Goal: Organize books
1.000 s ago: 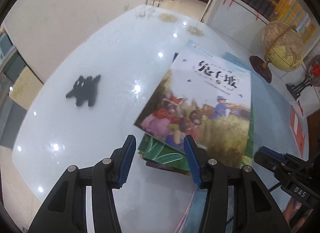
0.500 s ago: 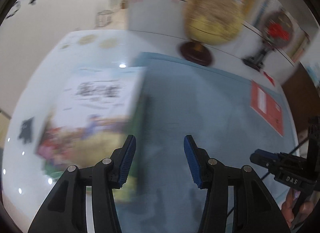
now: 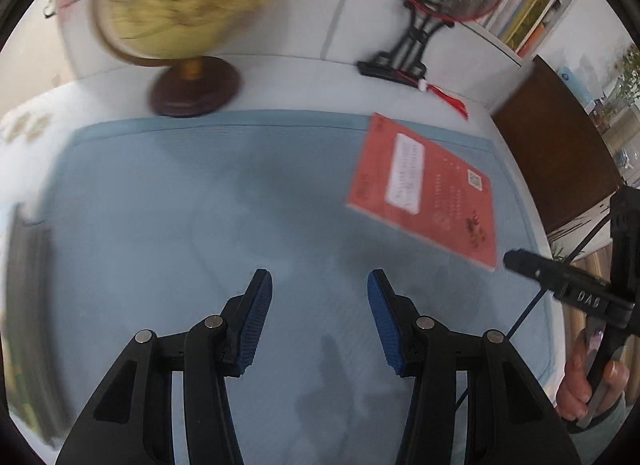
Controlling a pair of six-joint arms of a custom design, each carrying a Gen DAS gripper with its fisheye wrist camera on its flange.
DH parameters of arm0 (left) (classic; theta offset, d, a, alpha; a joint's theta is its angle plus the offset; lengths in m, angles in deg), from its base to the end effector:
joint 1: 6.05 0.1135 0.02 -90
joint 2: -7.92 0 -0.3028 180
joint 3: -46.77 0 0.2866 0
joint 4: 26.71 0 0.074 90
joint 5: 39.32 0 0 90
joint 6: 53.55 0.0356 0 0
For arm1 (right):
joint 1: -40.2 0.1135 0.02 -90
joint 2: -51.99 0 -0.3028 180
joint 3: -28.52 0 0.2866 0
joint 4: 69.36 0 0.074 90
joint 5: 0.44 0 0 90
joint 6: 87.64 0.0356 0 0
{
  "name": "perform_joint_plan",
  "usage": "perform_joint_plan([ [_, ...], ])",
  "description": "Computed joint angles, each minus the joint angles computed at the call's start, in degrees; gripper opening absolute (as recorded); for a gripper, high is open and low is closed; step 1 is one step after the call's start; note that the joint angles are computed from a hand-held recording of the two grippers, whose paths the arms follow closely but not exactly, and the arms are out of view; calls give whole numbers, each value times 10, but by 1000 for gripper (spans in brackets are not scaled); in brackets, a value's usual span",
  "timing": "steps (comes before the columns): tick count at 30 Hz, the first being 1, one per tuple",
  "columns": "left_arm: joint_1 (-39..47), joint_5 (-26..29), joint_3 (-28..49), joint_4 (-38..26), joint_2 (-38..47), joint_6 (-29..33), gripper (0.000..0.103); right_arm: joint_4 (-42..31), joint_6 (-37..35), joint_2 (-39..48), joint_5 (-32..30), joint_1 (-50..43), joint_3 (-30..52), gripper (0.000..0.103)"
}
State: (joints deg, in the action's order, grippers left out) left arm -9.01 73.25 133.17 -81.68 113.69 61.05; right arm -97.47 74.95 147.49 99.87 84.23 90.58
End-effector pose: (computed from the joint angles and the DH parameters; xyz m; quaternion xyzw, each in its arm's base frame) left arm 0.4003 -0.0344 0.2069 0.2573 0.9372 -0.1653 0.1676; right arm 0.2490 0.2318 0.1611 0.2595 0.9301 0.1625 0.2027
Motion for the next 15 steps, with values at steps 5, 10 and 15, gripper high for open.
perform_joint_plan([
  [5,-83,-23,9,35,52,-92,47,50,-88,-37,-39,-109,-78,49],
  [10,-137,-34,17,63,93,-153,46,131,-192,-1,-103,-219,-101,49],
  [15,-168,-63,25,79,113,-181,45,180,-252,92,-142,-268,-55,38],
])
